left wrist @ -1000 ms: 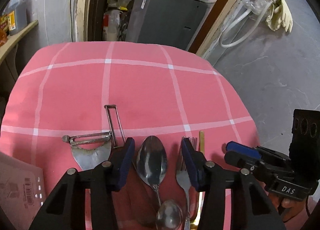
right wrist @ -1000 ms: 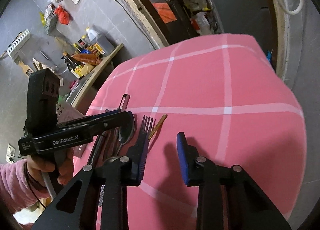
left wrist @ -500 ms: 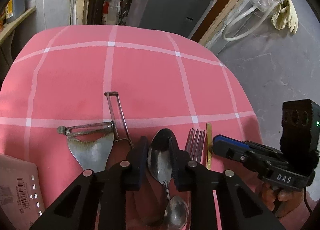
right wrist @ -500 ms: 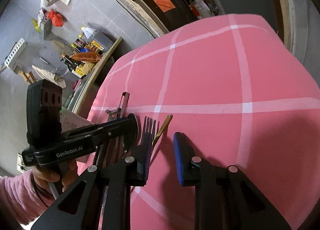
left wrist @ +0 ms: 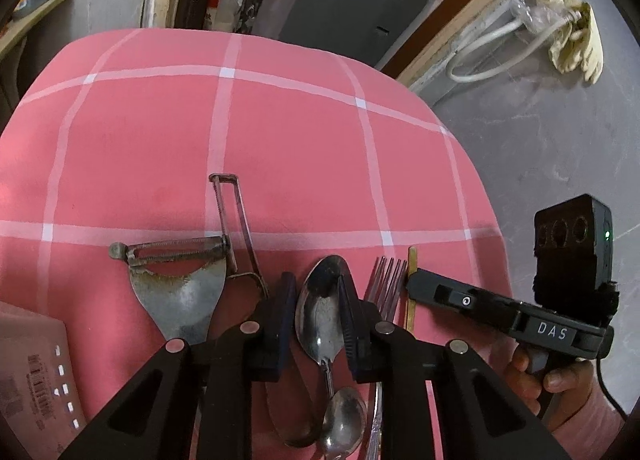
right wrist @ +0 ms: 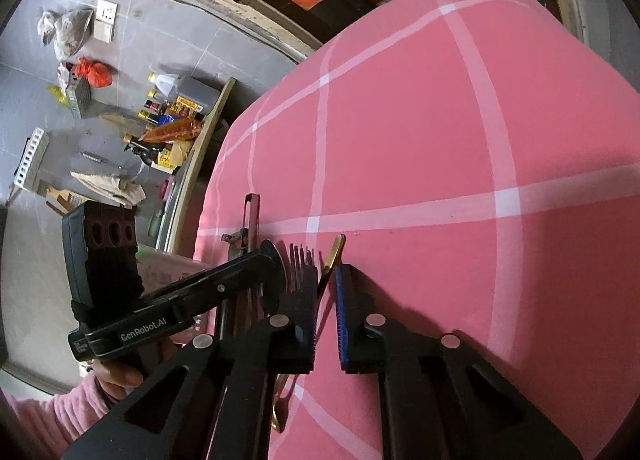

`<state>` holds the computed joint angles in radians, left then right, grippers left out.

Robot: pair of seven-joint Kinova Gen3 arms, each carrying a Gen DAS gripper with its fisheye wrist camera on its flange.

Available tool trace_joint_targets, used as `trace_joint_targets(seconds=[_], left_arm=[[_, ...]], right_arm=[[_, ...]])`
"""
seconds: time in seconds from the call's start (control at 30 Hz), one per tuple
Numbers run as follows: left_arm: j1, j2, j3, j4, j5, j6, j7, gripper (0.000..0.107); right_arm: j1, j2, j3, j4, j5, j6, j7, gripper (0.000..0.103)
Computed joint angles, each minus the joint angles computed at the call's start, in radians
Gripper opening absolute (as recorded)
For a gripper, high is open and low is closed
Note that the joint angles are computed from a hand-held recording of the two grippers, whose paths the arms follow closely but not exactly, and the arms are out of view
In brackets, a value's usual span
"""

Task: Organize utensils
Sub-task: 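Grasp a steel spoon with the left tool while the right tool grasps the gold spoon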

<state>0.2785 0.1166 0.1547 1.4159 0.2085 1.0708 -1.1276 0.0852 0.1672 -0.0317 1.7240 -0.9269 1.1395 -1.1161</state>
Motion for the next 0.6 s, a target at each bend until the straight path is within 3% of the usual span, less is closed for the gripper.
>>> trace_joint_targets(seconds=[0.1,0.23,0.4,0.6], left_arm=[[-0.005,0.018,0.001,-0.029,0.006,0.029,-0.018,0.011],[-0.005,0.013,0.002,-0.036,0.018,0.034,-0.035,0.007],[0.004,0.016,0.008,-0.061,0.014,0.065,-0.055,0.005],[0.049,0.026,0.018,-0.127,-0.063,0.139,-0.043,0.003]], right_arm=[[-0.004,-0.012,0.001,0.009,0.004,-0.012,-0.01,0.006],[0.004,-0.029,0.012,0.024,-0.007,-0.014,-0.01,0.006],[0.021,-0.059,0.032,0.051,-0.025,-0.013,-0.001,0.005],[0.026,-0.12,0.061,0.073,-0.028,-0.023,-0.002,0.004]])
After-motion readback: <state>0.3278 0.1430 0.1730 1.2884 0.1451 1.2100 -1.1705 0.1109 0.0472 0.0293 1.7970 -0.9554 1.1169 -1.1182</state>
